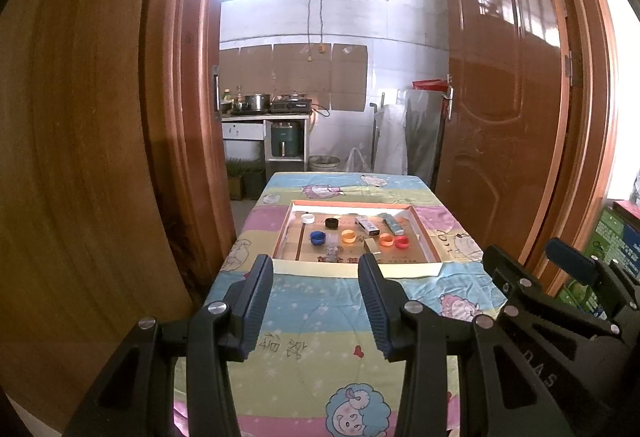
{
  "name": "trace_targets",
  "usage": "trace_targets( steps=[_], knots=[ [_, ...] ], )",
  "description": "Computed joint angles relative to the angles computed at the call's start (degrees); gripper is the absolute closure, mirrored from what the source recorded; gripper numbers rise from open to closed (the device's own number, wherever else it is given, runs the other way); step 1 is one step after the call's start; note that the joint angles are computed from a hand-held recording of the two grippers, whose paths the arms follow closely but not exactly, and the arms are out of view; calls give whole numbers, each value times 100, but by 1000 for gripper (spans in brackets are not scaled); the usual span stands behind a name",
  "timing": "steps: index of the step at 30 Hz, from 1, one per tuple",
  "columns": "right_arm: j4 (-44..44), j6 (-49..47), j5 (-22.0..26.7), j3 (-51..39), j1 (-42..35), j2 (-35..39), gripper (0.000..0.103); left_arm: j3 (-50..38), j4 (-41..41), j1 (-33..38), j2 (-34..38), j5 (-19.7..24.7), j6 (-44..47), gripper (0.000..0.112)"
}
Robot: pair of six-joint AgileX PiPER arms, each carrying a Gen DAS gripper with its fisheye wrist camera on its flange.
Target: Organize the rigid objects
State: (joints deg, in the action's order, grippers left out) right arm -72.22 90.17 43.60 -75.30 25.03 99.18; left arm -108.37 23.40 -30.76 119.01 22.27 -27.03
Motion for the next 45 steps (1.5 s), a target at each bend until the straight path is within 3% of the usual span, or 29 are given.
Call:
trace_targets(
  steps=[45],
  knots=[
    [-96, 65, -63, -17, 19, 9, 31, 63, 49, -3, -31, -27, -34, 68]
  ],
)
